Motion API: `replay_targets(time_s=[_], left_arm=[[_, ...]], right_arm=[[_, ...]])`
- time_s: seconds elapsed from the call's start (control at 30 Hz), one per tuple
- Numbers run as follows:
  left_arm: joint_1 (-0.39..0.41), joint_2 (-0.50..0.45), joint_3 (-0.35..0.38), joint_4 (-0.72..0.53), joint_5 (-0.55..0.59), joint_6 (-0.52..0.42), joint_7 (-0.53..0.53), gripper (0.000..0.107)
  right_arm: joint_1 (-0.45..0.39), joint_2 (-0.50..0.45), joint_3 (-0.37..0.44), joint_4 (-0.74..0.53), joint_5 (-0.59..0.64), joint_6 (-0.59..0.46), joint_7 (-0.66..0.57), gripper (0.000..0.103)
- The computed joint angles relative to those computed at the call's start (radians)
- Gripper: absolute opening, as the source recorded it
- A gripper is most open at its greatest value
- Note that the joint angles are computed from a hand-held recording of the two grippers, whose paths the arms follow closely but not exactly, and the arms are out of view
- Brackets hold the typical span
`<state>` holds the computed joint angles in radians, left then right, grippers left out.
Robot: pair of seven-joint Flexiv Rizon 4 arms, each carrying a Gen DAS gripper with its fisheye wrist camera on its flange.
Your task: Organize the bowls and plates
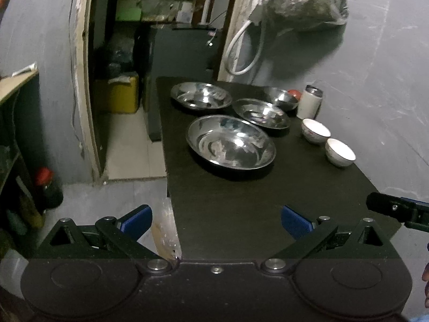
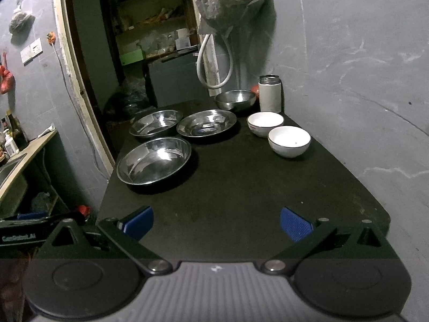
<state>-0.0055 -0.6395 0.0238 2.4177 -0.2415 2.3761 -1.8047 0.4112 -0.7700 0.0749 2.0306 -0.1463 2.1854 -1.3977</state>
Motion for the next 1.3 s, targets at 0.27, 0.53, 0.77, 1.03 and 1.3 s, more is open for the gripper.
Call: replay_targets(time_s=[0.27, 0.53, 0.77, 1.03, 1.3], left_arm=[[0.104, -0.019, -0.035, -0.089, 0.088, -0.103, -0.030, 0.102], [-0.056, -0.007, 0.092, -0.174, -0.217, -0.234, 0.097, 0.102], [0.067, -0.029, 0.093, -0.302, -0.186, -0.333, 0.166, 0.102], [0.411, -0.159, -0.116, -0.598, 0.093, -0.453, 0.266, 0.102], [0.585, -0.392, -0.342, -1.009, 0.152, -0.698, 0.509, 0.102]], right_arm=[[-0.060, -0.065, 0.045, -0.135, -0.124, -0.077, 0.040, 0.103], [-0.195, -0.170, 0.181, -0.316, -0.356, -0.228, 0.122, 0.103], [-0.266, -0.261, 0.322, -0.465, -0.449, -0.360, 0.151, 0.103], [-0.128, -0.339, 0.274, -0.667, -0.356, -0.419, 0.158, 0.103], [0.002, -0.473, 0.265, -0.996, -0.252, -0.604, 0.182, 0.103]])
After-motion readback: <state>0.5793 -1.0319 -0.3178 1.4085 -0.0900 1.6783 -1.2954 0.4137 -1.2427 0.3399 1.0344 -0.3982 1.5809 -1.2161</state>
